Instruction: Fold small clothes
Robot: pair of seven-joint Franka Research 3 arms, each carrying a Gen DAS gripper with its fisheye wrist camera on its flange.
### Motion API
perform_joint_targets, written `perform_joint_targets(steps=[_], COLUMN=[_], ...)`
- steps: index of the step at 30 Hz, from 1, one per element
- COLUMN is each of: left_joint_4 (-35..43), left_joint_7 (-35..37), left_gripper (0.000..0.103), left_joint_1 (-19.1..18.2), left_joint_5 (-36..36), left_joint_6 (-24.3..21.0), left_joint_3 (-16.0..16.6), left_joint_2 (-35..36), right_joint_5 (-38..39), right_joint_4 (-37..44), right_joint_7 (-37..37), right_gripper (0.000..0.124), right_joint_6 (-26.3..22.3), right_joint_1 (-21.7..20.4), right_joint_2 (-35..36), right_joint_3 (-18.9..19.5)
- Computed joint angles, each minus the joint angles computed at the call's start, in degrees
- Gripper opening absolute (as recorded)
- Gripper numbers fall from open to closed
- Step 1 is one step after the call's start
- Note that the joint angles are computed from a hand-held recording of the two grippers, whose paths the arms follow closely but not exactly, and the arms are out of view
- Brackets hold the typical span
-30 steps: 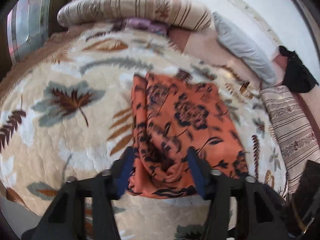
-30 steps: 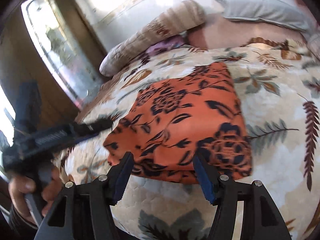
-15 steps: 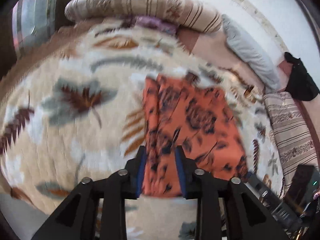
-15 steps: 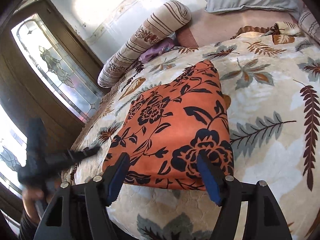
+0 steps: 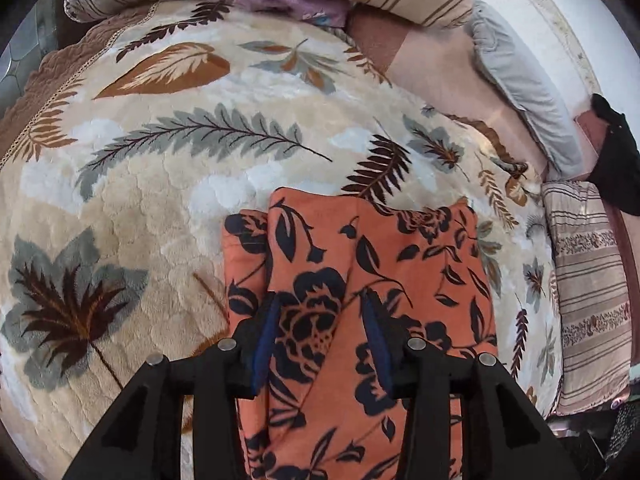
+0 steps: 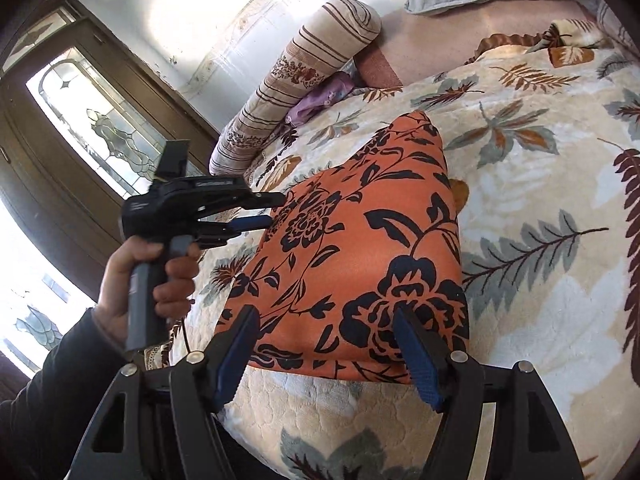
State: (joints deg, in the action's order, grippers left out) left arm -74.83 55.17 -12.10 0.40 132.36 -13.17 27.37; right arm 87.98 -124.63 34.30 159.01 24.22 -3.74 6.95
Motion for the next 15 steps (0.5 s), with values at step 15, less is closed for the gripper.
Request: perform_joint_targets(steps=[15], left_joint_4=[5.0], left_joint_7=[-0.2], left_gripper=[0.019], left_joint_1=[0.3], left_joint_5=[-0.9], left_joint_6=[-4.7], left_joint_3=[-0.2], left_joint_2=[4.0], right_joint_5=[0.2], right_joint_4=[0.5], right_joint_7=[0.2], right_gripper=[0.073], right_joint_6=[-0.6], right_joint_1=[-0.4], right_joint_2=[0.8], right_joint_3=[0.1])
